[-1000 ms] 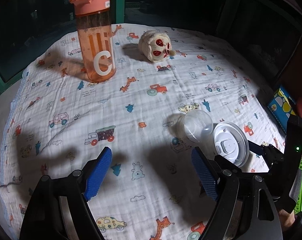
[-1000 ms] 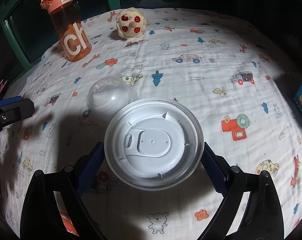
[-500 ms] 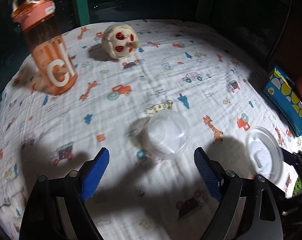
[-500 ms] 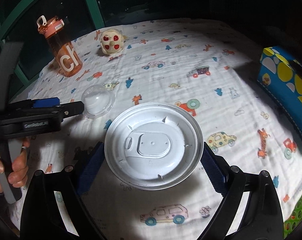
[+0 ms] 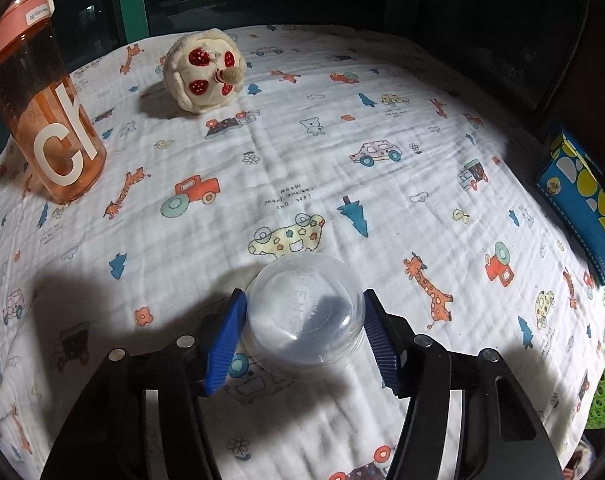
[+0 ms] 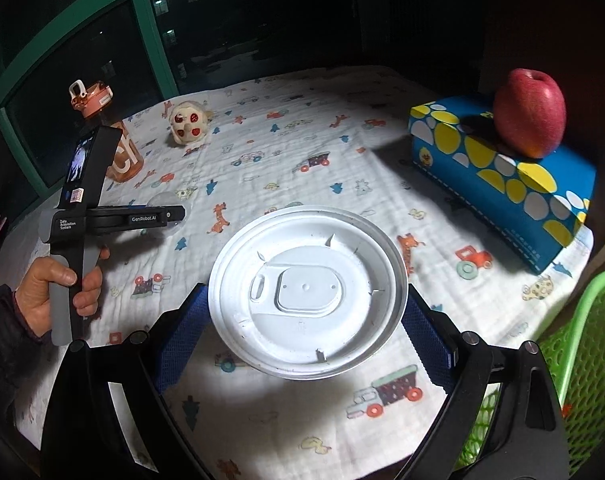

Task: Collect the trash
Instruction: 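Grasp the white plate with the right gripper while the left gripper grasps the clear cup, then carry the white plate and clear cup over the green basket and release both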

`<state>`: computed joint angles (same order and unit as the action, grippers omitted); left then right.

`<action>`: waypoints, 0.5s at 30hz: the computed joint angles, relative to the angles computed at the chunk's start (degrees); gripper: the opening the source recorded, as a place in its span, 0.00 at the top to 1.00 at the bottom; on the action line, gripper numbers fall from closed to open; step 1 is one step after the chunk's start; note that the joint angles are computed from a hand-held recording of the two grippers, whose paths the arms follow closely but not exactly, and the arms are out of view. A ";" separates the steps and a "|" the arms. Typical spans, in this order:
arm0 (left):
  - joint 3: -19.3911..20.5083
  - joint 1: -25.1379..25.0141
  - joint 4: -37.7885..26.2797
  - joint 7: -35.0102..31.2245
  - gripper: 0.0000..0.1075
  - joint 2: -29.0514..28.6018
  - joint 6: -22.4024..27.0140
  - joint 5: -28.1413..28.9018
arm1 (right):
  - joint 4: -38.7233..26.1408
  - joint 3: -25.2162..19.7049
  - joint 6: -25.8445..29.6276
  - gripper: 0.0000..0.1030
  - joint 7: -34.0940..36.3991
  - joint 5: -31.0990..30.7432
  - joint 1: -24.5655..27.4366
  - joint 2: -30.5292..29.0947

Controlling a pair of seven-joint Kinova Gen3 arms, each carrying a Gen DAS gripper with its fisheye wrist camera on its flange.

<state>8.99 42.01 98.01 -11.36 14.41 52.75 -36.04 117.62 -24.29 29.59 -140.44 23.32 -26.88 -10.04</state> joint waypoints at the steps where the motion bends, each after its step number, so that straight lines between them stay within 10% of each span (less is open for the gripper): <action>1: 0.01 0.26 0.10 0.46 0.47 -0.13 0.05 -0.21 | 0.61 0.30 0.08 0.11 -0.03 -0.39 0.03 -0.91; 15: 3.51 6.44 -4.65 2.58 0.48 -1.14 4.58 -3.91 | 6.62 -0.45 4.03 0.11 3.57 -8.49 7.22 -13.89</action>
<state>12.50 48.45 93.37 -8.78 13.26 57.33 -39.95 124.24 -24.74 33.62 -136.87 14.83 -19.66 -23.93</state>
